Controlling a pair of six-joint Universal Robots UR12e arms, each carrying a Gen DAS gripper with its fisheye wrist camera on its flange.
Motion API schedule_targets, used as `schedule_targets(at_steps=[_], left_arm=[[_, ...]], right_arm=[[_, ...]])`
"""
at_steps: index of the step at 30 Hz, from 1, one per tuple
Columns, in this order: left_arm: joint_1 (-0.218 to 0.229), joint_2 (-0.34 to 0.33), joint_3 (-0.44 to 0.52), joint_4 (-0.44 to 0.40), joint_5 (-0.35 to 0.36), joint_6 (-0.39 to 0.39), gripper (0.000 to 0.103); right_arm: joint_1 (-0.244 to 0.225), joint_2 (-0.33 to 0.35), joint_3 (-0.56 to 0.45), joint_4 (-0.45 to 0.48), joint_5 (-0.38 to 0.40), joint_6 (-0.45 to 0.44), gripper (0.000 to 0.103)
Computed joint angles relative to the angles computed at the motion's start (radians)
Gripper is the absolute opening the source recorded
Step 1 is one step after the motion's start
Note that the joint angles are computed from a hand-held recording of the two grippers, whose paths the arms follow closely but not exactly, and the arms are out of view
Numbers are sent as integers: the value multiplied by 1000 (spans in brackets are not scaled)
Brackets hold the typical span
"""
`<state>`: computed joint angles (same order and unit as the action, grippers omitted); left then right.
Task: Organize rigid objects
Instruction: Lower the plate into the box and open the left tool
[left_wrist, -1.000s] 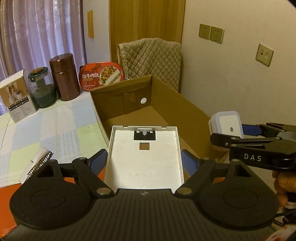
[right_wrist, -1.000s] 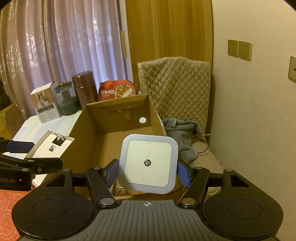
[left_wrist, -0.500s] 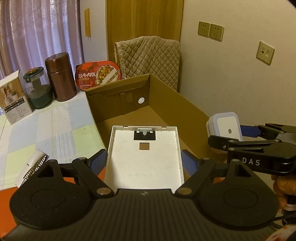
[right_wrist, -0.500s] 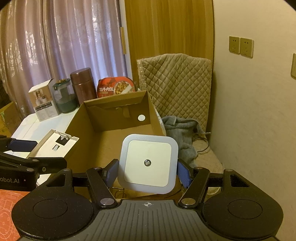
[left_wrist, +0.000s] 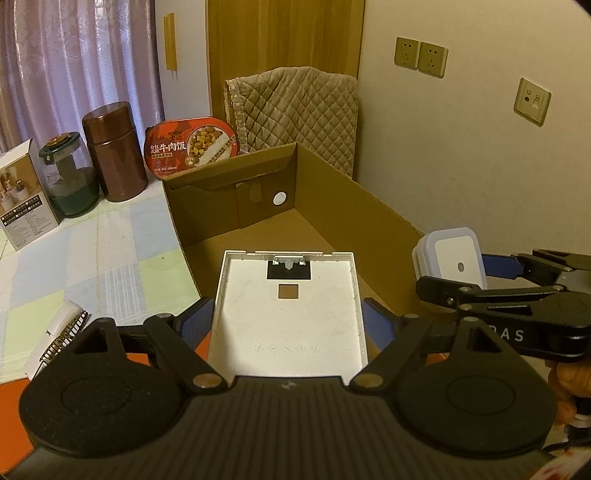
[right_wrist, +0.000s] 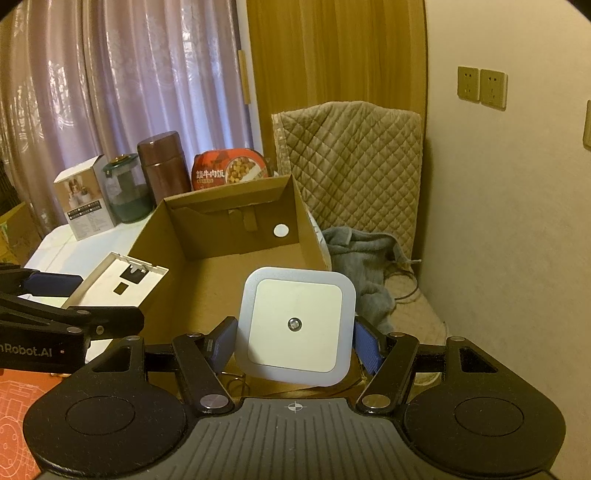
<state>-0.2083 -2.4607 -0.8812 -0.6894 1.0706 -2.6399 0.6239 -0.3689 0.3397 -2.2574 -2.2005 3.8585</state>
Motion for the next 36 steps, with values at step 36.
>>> schedule_targets(at_steps=[36], left_arm=[[25, 30, -47, 72, -9, -55, 82]], right_arm=[[4, 44, -97, 53, -10, -8, 63]])
